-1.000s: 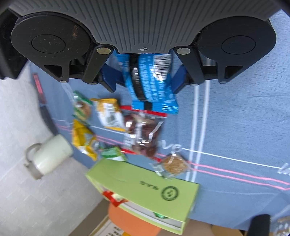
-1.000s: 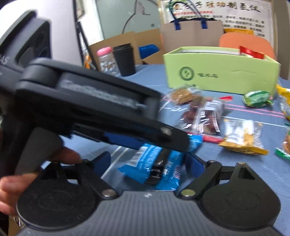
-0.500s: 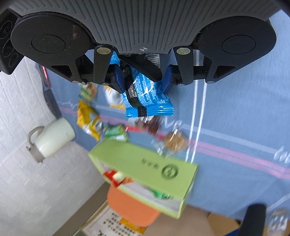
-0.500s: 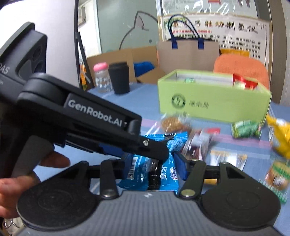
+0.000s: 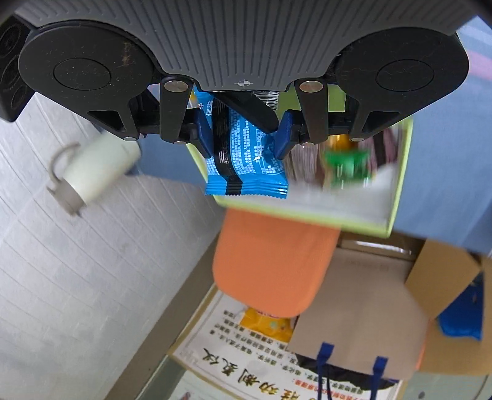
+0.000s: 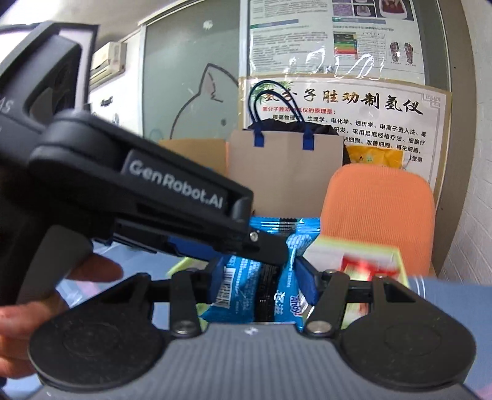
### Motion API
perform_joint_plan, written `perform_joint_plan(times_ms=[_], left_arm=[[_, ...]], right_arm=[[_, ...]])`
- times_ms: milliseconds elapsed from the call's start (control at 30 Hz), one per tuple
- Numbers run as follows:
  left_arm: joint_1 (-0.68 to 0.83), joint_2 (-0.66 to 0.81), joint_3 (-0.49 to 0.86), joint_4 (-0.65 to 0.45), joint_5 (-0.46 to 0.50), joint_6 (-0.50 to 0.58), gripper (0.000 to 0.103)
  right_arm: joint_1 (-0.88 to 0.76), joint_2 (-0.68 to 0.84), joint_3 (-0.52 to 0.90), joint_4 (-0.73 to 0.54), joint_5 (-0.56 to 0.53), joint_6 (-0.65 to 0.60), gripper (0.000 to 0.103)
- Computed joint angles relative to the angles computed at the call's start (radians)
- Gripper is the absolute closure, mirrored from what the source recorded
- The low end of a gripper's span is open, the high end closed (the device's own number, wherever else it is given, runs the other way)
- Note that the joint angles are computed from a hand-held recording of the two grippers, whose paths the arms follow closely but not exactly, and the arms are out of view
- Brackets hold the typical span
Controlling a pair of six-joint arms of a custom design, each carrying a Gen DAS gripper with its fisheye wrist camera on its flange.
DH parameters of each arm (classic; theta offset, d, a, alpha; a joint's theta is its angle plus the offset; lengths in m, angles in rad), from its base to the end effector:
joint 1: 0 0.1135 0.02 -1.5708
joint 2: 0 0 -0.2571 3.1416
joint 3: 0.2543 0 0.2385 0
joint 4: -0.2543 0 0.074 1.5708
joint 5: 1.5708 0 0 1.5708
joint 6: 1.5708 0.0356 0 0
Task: Organize snacks
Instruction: 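Carry the blue pack over the green box and open the left gripper, then move the left gripper to the clear bag of red dates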
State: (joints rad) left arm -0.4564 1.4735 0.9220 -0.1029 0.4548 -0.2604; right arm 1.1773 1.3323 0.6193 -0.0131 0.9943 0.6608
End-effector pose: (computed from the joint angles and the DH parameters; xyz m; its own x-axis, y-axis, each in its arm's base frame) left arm 0.2688 -0.1494 0.2350 -0.7104 0.0911 -0.6978 0.5442 0.6998 -0.4626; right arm 0.1207 0.2129 0.1957 -0.3624 -0.0005 -0.9320 -0.0514 0.9985 0.0195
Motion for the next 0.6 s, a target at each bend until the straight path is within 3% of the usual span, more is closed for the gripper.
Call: perform_joint_plan(times_ms=[100,200,300,467,567,600], left_arm=[[-0.013,0.176,0.17,-0.029,-0.024,0.012,0.08],[-0.021,0.329,0.288,-0.04,-0.008,0.026,0.071],[-0.017,0.383,0.306,0.005,-0.018,0.013,0.064],[0.027,0.214,0.103,0.118,-0.014,0.023,0.05],[0.057,0.067,-0.048,0.15,0.003,0.027,0.043],[0.069,0.016,-0.103,0.157,0.016,0.028,0.042]], right_arm=[[-0.2,-0.015,-0.029,0.125,-0.184,-0.136,0.041],[-0.328,0.033,-0.039,0.179,-0.305,-0.171,0.04],[-0.4,0.054,-0.067,0.196,-0.356,-0.152,0.039],[-0.299,-0.159,-0.183,0.117,-0.215,-0.078,0.021],[-0.125,-0.25,-0.203,-0.032,-0.058,0.047,0.009],[-0.056,-0.248,-0.196,-0.098,-0.006,0.118,0.009]])
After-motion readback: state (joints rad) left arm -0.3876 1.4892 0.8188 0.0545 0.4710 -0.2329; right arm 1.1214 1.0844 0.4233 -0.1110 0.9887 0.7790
